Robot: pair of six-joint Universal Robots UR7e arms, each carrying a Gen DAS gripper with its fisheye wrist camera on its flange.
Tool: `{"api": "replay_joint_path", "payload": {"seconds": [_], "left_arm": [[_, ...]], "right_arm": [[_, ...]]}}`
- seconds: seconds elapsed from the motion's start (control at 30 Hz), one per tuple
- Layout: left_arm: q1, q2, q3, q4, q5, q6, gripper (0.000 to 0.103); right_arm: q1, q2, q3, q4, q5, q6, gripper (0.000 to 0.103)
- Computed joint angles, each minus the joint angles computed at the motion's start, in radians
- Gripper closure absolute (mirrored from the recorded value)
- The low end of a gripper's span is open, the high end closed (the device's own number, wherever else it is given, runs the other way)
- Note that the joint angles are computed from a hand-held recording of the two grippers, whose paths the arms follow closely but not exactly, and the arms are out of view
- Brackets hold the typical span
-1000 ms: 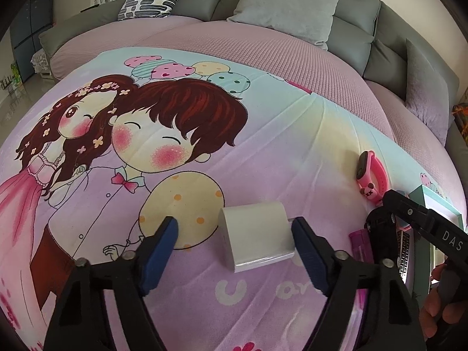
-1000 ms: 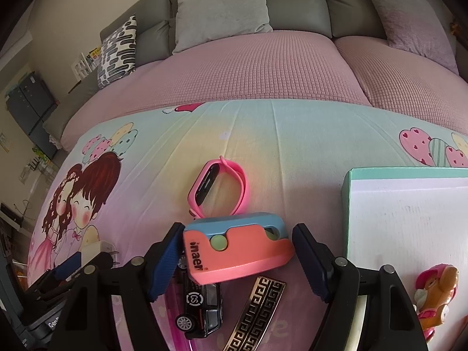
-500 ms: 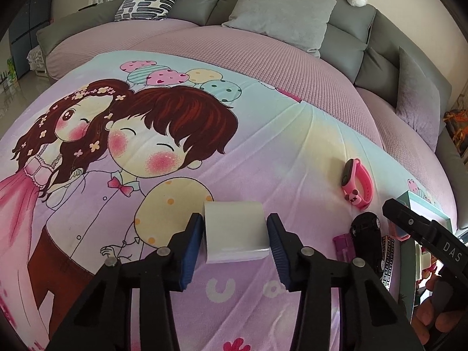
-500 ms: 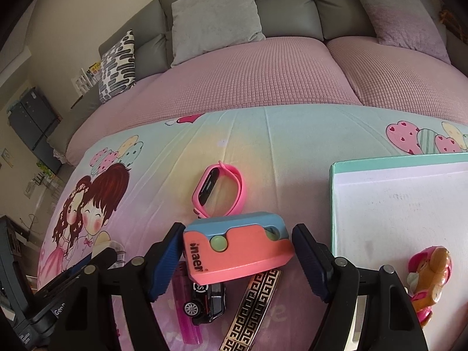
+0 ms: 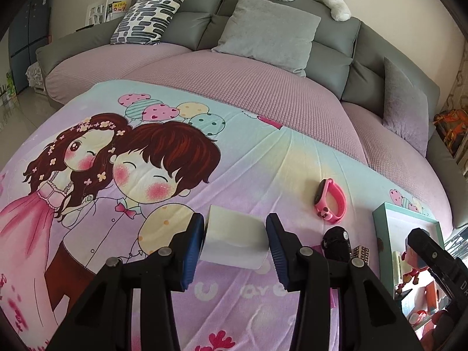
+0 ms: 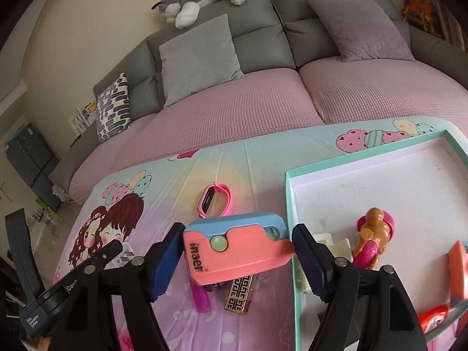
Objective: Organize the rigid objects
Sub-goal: 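Carry the charger into the tray and open the left tool while the right tool releases the block there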
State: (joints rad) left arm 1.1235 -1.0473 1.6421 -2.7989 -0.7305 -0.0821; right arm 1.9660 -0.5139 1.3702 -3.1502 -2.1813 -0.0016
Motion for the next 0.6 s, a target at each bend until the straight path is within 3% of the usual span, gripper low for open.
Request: {"api": "replay_joint_path", "payload": {"seconds": [0.2,0.37,0.6], "left_arm": [[-0.036,0.023,-0.005,-0.032,-0.048,0.077,0.057],[-0.072,0.054,-0.008,-0.054,-0.100,0.137,0.057],[-0.125,0.107,-0.014,-0.068,-0.154,0.214,0.057]], "right_arm": [[0.014,-0.055,0.087,-0.099,-0.133,0.022,0.026],[0.010,-0.097,0.142,-0.188,-0.229,-0.008,0.026],[-0.028,-0.150,0.204,-0.259,-0.288,-0.012,0.026]]}}
